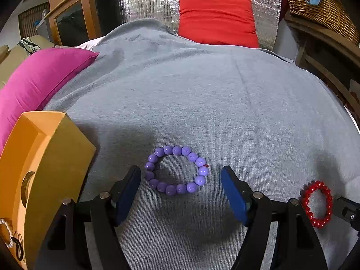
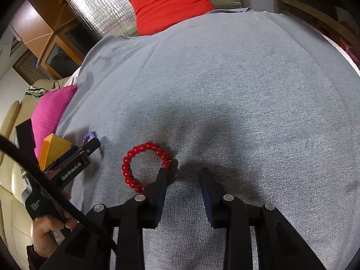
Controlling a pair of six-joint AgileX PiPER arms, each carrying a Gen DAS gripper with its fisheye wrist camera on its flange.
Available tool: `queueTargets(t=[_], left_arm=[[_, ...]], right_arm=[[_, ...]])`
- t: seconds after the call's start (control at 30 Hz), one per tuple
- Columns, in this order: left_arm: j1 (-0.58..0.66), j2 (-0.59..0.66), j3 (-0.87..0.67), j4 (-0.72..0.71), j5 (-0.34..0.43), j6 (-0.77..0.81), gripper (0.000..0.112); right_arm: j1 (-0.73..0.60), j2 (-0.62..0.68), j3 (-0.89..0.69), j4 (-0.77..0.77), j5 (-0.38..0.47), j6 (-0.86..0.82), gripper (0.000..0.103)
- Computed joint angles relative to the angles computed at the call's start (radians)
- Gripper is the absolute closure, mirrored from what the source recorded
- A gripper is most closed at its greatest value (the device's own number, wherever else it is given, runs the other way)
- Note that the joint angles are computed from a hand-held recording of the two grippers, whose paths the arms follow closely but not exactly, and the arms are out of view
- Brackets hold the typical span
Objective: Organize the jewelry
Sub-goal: 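Grasp the purple bead bracelet with the left gripper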
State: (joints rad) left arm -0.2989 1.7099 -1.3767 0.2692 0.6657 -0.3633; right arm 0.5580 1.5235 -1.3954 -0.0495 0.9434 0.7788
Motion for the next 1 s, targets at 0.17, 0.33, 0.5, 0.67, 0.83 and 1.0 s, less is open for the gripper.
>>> queueTargets(t=[0.17,0.33,0.5,0.67,0.83,1.0], left_arm=[[0.026,0.014,-0.008,-0.071,-0.011,0.049,0.035],[0.058,0.019,-0.008,-0.196,-0.018,0.154,0.035],[0.084,0.008,0.015,-0.313,-0.037,0.275,0.035],[0.103,-0.013,0.036,-0.402,-0.035,0.376,0.051],[0.143,-0.043,0.063,-0.543,-0.001,0.491,0.061],[0.156,-0.077,0.086,-0.657,0.063,0.596,0.064]], right_arm=[[0.007,0.004,-0.003,-0.014,-0.001,0.007,0.067],[0.014,0.004,-0.004,-0.028,0.002,0.007,0.063],[0.022,0.016,-0.019,-0.037,0.008,0.016,0.062],[0.025,0.026,-0.031,-0.04,0.014,0.024,0.061],[0.024,0.039,-0.047,-0.043,0.023,0.024,0.06],[0.018,0.05,-0.058,-0.038,0.022,0.019,0.06]])
